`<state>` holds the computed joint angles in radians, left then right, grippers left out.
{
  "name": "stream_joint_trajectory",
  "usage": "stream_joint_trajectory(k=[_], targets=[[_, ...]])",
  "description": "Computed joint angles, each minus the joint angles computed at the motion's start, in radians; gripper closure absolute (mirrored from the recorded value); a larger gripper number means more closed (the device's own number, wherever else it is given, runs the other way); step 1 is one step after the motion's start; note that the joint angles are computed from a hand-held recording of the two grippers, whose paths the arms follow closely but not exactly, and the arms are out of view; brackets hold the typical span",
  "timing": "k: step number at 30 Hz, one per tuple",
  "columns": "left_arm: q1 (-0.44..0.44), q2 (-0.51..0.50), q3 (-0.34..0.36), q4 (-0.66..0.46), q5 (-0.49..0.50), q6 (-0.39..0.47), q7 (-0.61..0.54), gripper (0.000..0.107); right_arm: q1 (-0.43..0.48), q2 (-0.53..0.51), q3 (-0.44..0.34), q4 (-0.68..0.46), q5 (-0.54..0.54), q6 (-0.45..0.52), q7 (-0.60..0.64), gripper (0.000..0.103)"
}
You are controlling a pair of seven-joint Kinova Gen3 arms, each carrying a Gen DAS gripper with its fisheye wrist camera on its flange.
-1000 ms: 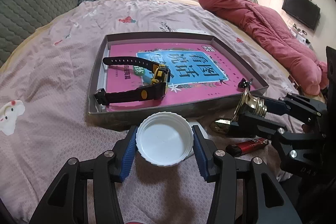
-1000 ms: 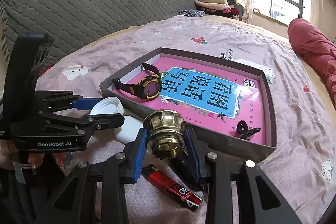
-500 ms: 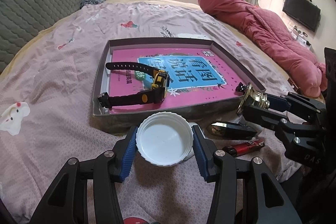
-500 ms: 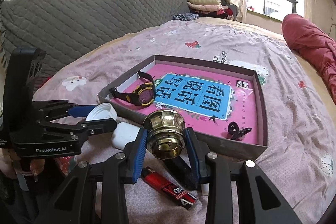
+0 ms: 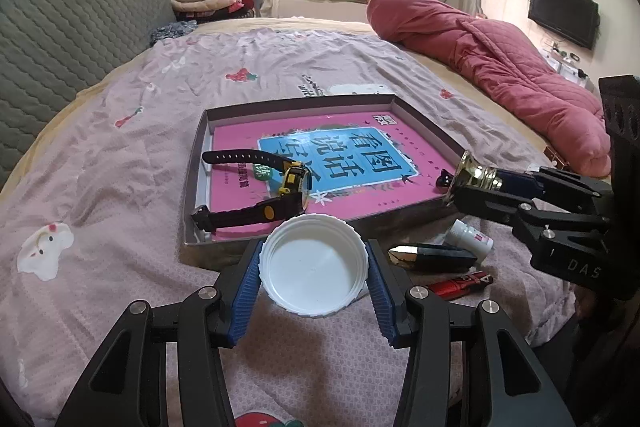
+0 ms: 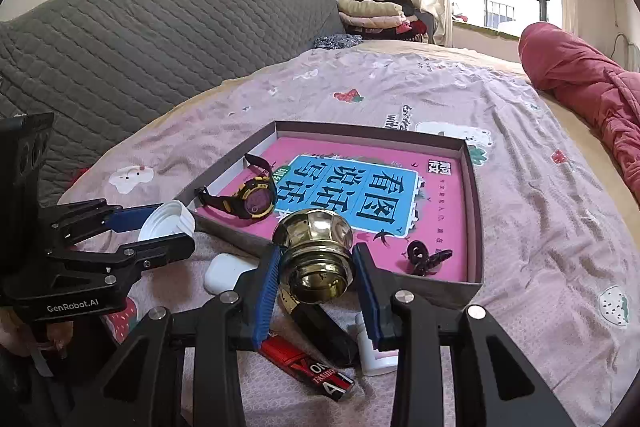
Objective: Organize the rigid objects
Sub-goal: 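Lift the doorknob with the right tool while the left tool grips and lifts the white cap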
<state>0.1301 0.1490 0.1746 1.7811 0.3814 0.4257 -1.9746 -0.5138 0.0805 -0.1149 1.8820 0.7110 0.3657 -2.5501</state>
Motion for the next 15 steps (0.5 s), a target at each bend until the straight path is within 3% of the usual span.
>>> stream_joint_trajectory(k=[15], targets=[[0.017, -0.014, -0.018, -0.001, -0.046, 0.001, 0.064, 0.056, 0.005, -0.024, -0.016, 0.016, 0.162, 0.021, -0.166, 0.066]])
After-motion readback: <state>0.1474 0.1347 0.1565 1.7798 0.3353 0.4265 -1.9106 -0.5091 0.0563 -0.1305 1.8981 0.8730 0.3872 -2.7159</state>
